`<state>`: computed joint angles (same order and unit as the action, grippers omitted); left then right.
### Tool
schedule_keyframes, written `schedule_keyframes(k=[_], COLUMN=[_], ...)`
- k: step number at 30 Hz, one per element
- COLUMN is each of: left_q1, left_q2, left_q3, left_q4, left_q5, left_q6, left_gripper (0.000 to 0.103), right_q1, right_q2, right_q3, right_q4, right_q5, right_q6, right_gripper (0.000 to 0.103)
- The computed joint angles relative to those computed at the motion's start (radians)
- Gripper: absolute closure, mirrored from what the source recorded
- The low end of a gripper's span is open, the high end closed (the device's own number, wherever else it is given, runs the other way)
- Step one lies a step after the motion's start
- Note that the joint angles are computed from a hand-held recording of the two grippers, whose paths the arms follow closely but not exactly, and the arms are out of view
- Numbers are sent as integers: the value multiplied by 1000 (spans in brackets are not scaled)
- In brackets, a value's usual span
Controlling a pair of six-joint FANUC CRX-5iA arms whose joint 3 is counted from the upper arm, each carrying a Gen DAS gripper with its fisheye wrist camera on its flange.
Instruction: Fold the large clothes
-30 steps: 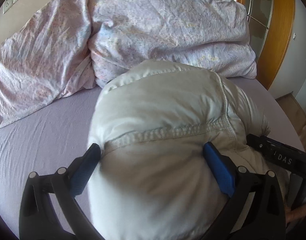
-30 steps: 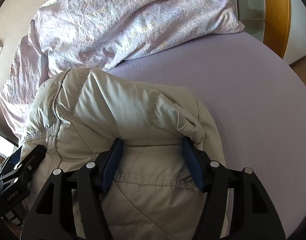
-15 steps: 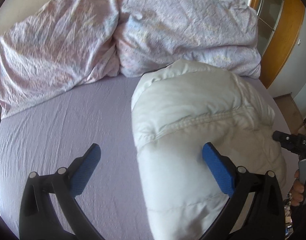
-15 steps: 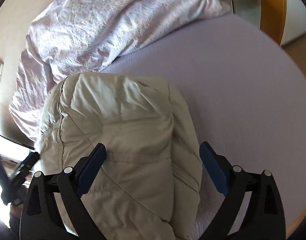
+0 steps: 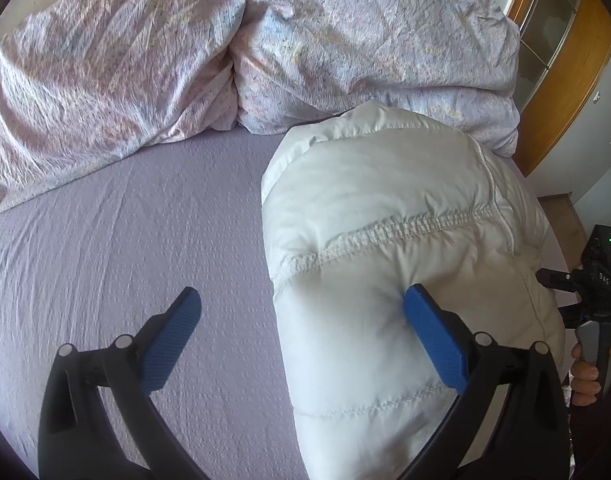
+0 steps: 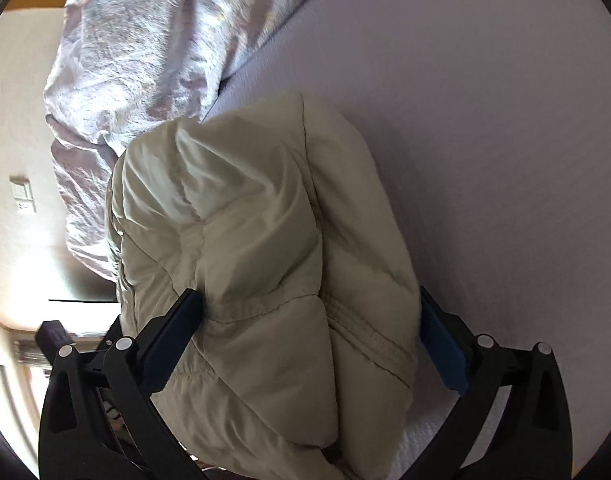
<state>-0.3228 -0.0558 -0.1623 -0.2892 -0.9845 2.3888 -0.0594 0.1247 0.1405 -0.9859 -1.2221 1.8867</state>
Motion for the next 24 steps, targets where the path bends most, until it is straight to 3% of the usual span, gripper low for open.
schedule_keyframes(k=[7, 16, 18, 24], left_q1=[11, 34, 42, 125], left_q2=[-5, -19, -23, -46], left_q3=[-8, -29, -35, -123], left_q4=[20, 58, 72, 241], left_q5=[3, 15, 21, 117], left_q6=[-29, -67, -80, -190], left_gripper=[2, 2, 2, 2], right_q1=[27, 46, 41, 14], right_q2=[47, 52, 50, 42], right_q3=[51, 48, 40, 16], right_q4=[-21, -64, -82, -117], right_q5=[-54, -39, -40, -56], right_q6=[3, 28, 42, 93], right_gripper=[1, 1, 6, 14])
